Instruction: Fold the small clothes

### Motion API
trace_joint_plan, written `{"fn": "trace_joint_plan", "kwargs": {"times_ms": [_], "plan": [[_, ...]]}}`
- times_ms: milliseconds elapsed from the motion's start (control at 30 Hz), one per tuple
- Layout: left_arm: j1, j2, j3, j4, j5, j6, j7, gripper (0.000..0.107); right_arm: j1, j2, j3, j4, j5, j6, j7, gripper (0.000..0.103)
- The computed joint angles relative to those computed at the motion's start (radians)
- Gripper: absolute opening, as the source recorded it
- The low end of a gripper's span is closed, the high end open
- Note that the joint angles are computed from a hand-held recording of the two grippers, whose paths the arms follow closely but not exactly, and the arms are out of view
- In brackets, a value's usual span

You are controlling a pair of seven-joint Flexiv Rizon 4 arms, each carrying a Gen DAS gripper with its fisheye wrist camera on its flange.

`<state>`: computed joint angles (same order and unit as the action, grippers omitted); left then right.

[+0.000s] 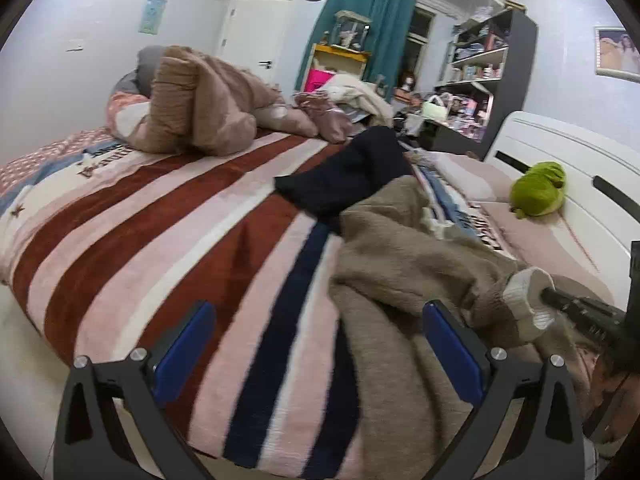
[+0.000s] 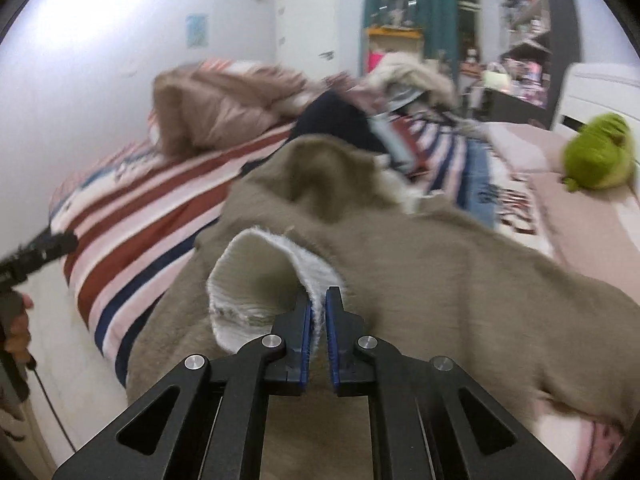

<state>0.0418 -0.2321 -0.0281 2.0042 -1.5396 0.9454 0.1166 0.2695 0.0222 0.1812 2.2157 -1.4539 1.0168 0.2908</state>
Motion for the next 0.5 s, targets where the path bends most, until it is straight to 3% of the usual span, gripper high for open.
{"fn": "trace_joint_plan", "kwargs": {"times_ms": [200,333,367,400,467,500], "plan": [[0.003,0.028,0.006,0.026,0.035,-0.080,-0.007,0.102,-0.022,0.251,0.068,0.190,0.192,-0.073,-0.018,0.002],[-0.011,0.036,0.004,0.041,0.067,-0.086,-0.031,0.102,-0.058,0.324,0.065,0.278,0.256,0.073,-0.032,0.008],[-0.015,0.038,0.003,0.044,0.070,-0.085,-0.035,0.102,-0.078,0.322,0.060,0.282,0.229,0.120,-0.015,0.028],[-0.018,0.039,0.002,0.045,0.071,-0.083,-0.038,0.102,-0.108,0.315,0.053,0.276,0.164,0.172,0.026,0.057],[-0.030,0.047,0.000,0.053,0.072,-0.068,-0.044,0.102,-0.149,0.279,0.033,0.242,0.010,0.251,0.123,0.074],[-0.035,0.049,-0.001,0.055,0.072,-0.061,-0.044,0.102,-0.155,0.251,0.018,0.217,-0.053,0.283,0.159,0.074]]}}
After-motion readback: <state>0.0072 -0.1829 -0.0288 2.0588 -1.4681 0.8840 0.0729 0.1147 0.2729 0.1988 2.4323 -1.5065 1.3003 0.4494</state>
